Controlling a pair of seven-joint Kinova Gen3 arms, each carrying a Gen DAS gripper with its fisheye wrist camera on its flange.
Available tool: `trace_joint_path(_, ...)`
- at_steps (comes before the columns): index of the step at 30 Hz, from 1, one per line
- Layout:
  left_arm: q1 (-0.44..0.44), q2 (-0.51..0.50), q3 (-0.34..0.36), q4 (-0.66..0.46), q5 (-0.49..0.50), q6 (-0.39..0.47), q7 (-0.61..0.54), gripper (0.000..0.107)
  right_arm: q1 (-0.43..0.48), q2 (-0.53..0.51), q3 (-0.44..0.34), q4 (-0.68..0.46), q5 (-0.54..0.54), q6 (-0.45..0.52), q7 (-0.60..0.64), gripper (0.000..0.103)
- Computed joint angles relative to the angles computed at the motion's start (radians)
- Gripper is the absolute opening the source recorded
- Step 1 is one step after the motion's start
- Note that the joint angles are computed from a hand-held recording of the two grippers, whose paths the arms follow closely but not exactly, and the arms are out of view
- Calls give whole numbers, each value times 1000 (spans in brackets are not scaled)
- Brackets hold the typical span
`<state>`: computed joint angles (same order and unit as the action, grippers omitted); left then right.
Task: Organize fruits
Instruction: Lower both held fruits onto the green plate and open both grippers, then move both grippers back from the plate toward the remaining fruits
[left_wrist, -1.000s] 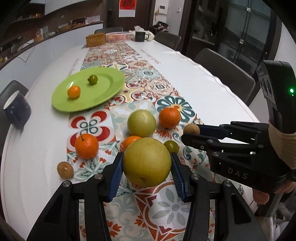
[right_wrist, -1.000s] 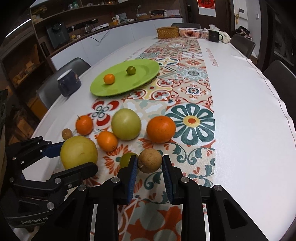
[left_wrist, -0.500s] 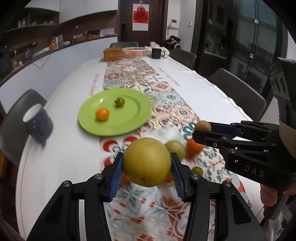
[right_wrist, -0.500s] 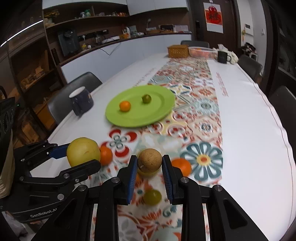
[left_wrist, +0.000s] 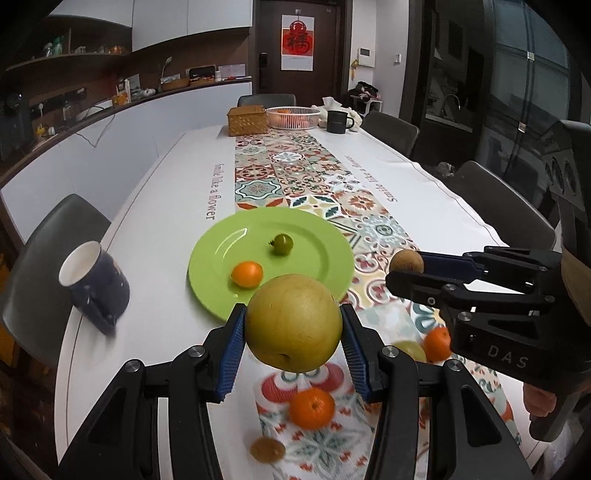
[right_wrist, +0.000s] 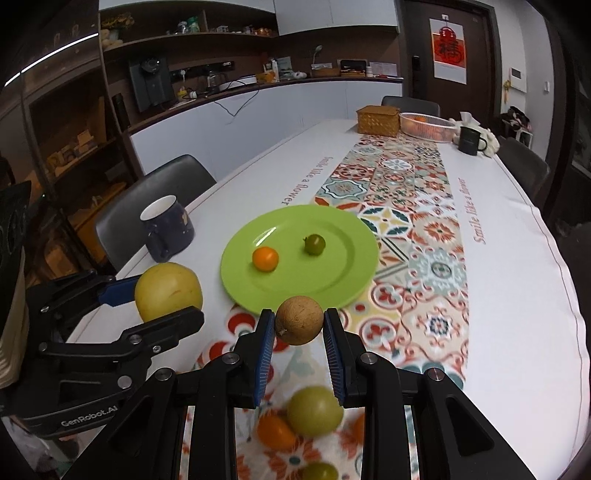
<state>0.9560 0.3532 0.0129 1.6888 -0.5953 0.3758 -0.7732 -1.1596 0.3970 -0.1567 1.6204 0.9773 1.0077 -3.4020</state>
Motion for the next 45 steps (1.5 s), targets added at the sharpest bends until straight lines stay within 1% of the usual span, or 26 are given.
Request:
trace_joint_path(2,-44,20,30,-25,36,1,-41,49,30,4,2,-7,-11,-33,28,28)
trace_joint_path(8,-106,84,62,-94,131,19,-160,49,100,37,27,-45,-82,-102,143,28)
trace_joint_path(12,-135,127,77,-138,200,41,-241,49,127,65,50,-72,-138,-131,215,28)
trace_joint_path(17,-173,171,98,-184,285,74,-332,49,142,92,78,-88,-197,-166,276,28)
trace_joint_path(22,-163,205,76,-233,323,122,-364,49,142,105,106,-94,-227,-190,304,28)
trace_joint_path(24,-160,203,65,-232,329,119,-363,53,136,104,123,-85,-220,-208,286,29)
trace_joint_path(25,-148,197,50,-224,324,111,-351,57,139,104,124,-87,-224,-209,292,31)
trace_joint_path(26,-137,188,35,-213,316,99,-338,59,139,105,127,-90,-230,-202,292,39)
trace_joint_path(27,-128,181,23,-205,309,92,-325,60,131,102,134,-86,-225,-200,278,41)
trace_joint_path(29,-99,168,-7,-196,283,99,-287,60,110,95,143,-77,-202,-184,252,41)
trace_joint_path(31,-78,147,-27,-169,254,86,-252,60,89,88,146,-72,-183,-154,220,41)
trace_joint_path(32,-55,136,-47,-156,229,83,-221,60,78,79,146,-62,-168,-146,193,41)
trace_joint_path(36,7,94,-89,-108,136,68,-113,61,34,57,125,-46,-111,-60,116,42)
trace_joint_path(39,57,57,-115,-72,47,67,-19,65,8,43,97,-39,-71,3,71,45)
trace_joint_path(41,94,28,-136,-40,-21,60,55,70,-12,32,76,-34,-45,45,39,47)
trace_joint_path(45,143,-19,-151,6,-136,64,179,75,-39,12,38,-26,-5,108,-27,52)
